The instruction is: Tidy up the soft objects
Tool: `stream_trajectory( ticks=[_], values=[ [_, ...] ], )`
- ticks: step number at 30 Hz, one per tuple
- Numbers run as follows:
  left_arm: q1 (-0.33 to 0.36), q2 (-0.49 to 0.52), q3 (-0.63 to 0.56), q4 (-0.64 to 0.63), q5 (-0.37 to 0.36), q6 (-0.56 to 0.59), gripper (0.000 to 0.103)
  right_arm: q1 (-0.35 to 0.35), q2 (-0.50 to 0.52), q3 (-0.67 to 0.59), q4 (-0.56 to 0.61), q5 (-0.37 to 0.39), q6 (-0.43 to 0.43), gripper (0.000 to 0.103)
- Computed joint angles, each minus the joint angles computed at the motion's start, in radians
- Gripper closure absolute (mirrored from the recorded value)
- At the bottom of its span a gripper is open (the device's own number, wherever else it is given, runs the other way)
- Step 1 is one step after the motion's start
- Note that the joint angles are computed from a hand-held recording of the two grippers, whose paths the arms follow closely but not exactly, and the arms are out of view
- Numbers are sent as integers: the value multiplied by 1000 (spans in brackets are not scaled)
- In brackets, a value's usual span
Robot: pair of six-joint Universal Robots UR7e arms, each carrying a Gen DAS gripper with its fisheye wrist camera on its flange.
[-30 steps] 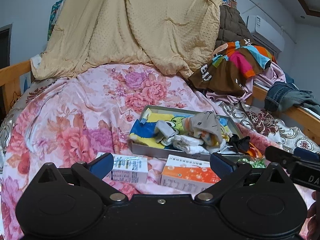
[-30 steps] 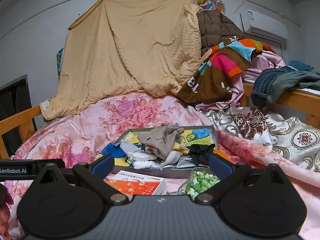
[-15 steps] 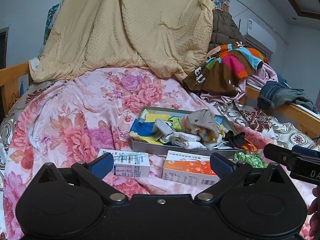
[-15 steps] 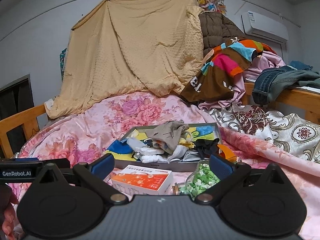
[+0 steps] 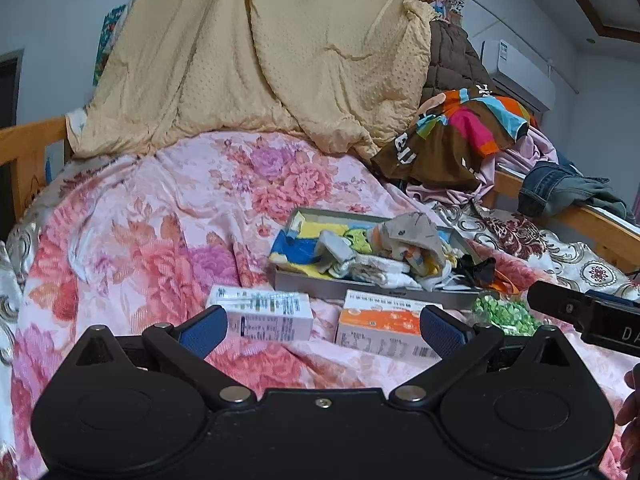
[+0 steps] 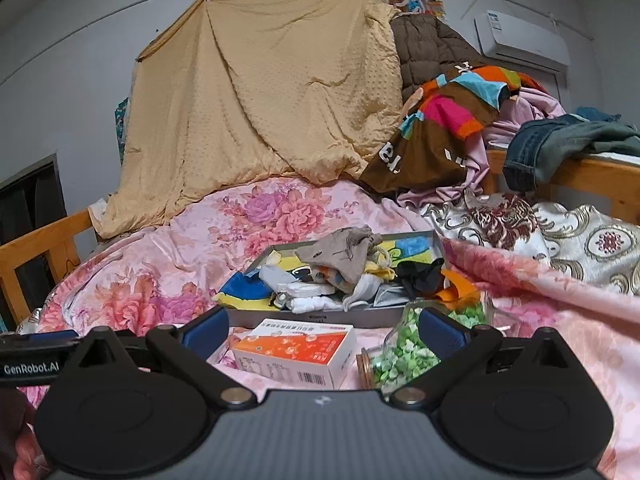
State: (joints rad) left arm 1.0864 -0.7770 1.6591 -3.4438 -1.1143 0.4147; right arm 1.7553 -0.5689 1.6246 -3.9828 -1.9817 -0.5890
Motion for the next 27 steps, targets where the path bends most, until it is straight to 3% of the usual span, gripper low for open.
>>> stream_trajectory(
  ticks=[5,12,27],
  values=[
    [10,-3,30,-33,-3,23,1,2,15,-2,-12,-28,-6,0],
    [6,-7,58,-20,32,-55,1,4,15,32,-51,-58,-1,0],
    [-37,-32,165,-159,116,-68,1,28,6,128,-176,-106,-34,0]
  ],
)
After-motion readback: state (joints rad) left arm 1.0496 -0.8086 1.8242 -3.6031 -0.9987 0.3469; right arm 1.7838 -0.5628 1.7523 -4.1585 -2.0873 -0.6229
